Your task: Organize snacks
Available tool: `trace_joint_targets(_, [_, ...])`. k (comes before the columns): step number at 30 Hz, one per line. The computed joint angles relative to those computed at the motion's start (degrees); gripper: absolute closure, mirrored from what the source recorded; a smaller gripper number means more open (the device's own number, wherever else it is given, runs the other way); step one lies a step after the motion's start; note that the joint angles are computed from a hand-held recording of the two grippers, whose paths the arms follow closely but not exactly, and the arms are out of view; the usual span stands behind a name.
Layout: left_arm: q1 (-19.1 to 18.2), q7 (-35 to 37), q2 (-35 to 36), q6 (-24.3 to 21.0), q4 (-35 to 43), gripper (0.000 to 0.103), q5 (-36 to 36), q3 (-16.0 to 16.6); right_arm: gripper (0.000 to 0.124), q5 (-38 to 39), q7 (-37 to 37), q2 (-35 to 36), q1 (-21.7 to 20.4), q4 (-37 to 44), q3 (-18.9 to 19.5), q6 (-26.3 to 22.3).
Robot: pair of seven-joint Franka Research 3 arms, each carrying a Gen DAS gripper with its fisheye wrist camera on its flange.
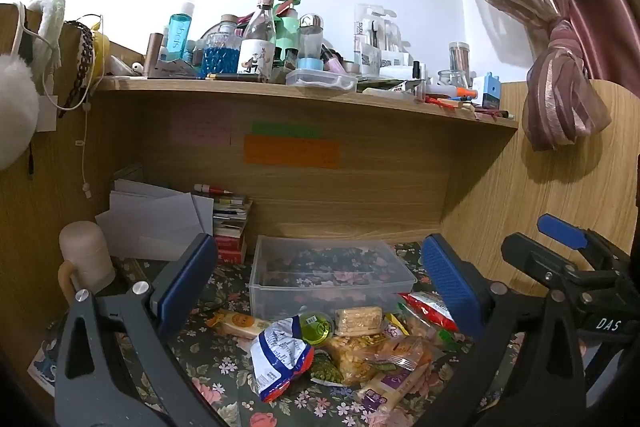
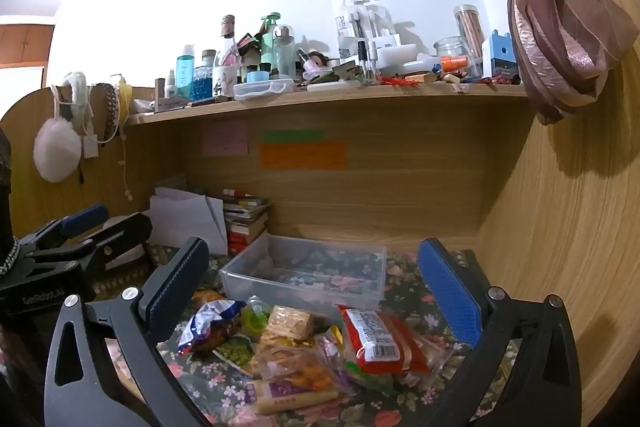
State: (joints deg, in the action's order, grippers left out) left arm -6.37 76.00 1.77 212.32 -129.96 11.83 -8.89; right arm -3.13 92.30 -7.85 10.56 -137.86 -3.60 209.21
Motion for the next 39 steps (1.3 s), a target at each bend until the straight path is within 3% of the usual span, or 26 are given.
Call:
trace_joint_targets(10, [-0.06, -0.21, 0.23, -0.17, 0.23, 0.000, 0.26, 0.04, 0.021, -5.53, 4.80, 0.61, 0.03, 0.81, -1.77, -0.23])
trace_joint_targets(12, [-0.09, -0.08, 0.23, -0.15, 0.22, 0.000, 0.11, 0.04, 0.021, -1.48, 1.52, 0.43, -0.76, 0.05, 0.41, 0.23])
trace_joint_targets(24, [-0.12, 0.16, 0.20, -0.30, 0.24, 0.000, -0.15, 0.03, 0.021, -2.76, 2.64, 0.95, -0.51, 0.29, -0.38, 0.18])
trace_joint_targets(39, [-0.21, -0.62, 2.87, -1.77, 2.49, 0.000, 1.71, 0.20, 0.021, -13.89, 13.73, 3.36, -1.54, 2.46, -2.75, 0.16])
